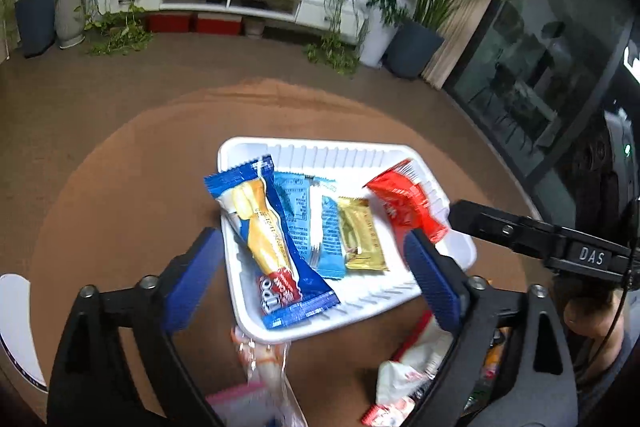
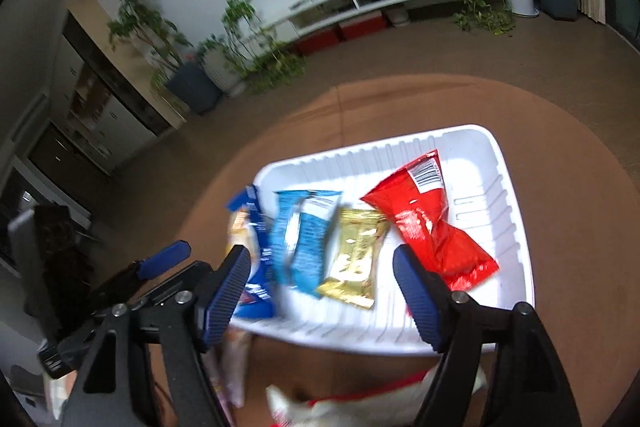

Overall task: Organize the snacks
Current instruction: 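Open both tools to release the packets in the tray, then move both tools back toward the pink candy packet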

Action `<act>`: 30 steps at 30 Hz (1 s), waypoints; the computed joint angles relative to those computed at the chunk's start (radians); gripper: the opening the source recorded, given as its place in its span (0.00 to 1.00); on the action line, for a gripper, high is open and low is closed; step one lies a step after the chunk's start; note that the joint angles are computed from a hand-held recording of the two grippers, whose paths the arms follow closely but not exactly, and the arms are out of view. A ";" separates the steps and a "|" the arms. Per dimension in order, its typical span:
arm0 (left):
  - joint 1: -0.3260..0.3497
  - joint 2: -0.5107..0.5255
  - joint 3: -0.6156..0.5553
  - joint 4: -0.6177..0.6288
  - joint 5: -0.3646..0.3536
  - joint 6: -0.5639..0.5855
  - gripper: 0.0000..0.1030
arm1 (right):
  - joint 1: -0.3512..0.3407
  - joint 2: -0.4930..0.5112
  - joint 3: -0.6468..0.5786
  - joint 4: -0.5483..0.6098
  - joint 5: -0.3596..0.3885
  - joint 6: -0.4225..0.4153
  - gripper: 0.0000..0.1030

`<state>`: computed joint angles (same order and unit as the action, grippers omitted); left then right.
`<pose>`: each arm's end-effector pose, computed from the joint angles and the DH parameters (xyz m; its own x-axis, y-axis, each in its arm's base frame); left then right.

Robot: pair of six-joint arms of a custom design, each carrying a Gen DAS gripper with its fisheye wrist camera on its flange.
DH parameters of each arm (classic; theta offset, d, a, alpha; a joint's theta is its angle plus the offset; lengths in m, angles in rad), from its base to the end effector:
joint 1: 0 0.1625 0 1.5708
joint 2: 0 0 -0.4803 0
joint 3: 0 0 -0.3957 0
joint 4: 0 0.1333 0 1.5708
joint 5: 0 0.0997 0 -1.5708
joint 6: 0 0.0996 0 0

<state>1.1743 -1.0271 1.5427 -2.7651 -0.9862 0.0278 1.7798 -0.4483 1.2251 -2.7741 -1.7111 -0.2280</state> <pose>-0.1053 -0.7391 0.3764 -0.8943 0.0224 -0.4468 0.3256 0.7177 -0.6156 0.2924 -0.8034 0.0448 -0.9126 -0.3463 0.2175 -0.4057 0.8339 -0.3742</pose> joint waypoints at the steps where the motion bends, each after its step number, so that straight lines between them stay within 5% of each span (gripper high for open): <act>1: -0.008 -0.021 0.025 -0.018 0.002 0.003 0.95 | -0.001 -0.022 0.035 -0.019 0.023 -0.008 0.76; 7: -0.059 -0.177 0.213 -0.116 0.068 0.011 0.99 | -0.019 -0.162 0.282 -0.180 0.090 -0.049 0.80; 14: -0.072 -0.344 0.436 -0.069 0.141 -0.208 0.99 | -0.086 -0.289 0.557 -0.350 0.121 -0.007 0.81; 21: -0.039 -0.368 0.488 0.057 0.113 -0.225 0.99 | -0.134 -0.342 0.708 -0.432 0.104 0.011 0.81; 30: -0.022 -0.311 0.412 0.223 0.118 -0.154 0.98 | -0.145 -0.346 0.761 -0.456 0.104 -0.002 0.81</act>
<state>1.1528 -1.3381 1.9544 -2.5416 -0.8685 -0.1258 1.6344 -0.7943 1.9860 -3.2296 -1.6074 -0.2300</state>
